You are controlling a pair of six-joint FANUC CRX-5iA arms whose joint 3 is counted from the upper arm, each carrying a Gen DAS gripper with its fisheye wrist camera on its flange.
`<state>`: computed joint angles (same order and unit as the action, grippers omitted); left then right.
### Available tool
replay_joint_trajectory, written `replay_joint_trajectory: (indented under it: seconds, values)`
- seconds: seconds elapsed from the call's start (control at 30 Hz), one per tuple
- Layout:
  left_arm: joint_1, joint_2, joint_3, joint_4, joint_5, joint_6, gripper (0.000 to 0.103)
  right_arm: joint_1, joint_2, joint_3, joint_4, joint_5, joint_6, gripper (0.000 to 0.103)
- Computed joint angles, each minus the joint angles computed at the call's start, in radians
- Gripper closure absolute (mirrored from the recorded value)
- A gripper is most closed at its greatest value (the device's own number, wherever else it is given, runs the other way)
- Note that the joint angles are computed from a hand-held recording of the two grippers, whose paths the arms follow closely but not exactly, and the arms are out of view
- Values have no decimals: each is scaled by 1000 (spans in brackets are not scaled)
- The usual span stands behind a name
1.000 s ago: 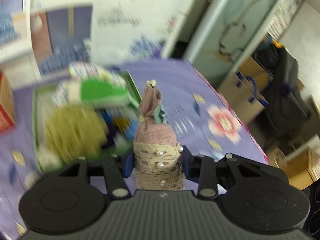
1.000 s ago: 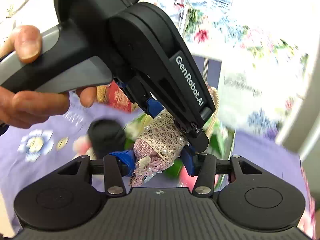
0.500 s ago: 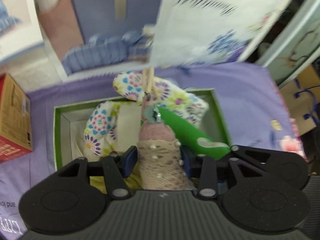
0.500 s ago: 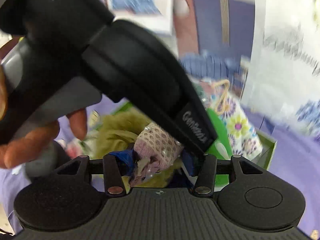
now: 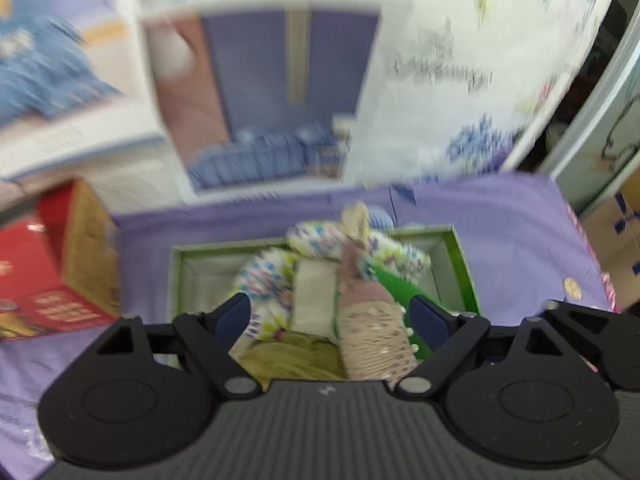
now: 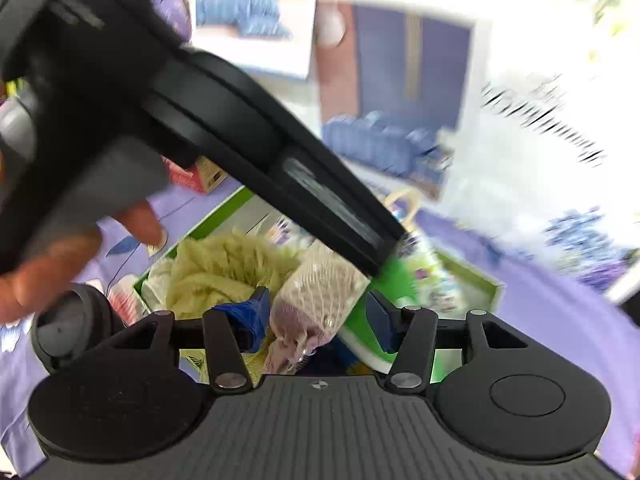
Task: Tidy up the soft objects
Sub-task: 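Lower the sachet into the green box and open the left tool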
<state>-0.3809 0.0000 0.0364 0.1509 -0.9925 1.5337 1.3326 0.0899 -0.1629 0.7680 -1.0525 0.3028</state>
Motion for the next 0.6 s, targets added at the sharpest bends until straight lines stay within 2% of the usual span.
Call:
replay_joint_trajectory:
  seconds: [0.1,0.2,0.37,0.47,0.53,0.6]
  values:
    - [17,-88,-21,-30,-6,39,12,59,-16,28,51,-102,-60,65]
    - [53,-194,-85,10,-6,12,12,124,-24,55,113,-199,-113,64]
    - [104,-423,-266,73,27,-49,11,260,-41,38,222,-344,-229,64]
    - [139,-578,-399,108,48,-79,11,312,-45,-2,270,-382,-334,64]
    - [125,-666,-457,66,55,-39,11,365,-38,-25,288,-430,-435,63]
    - [79,-741,-499,-24,59,45,11,406,-18,-57,305,-463,-557,63]
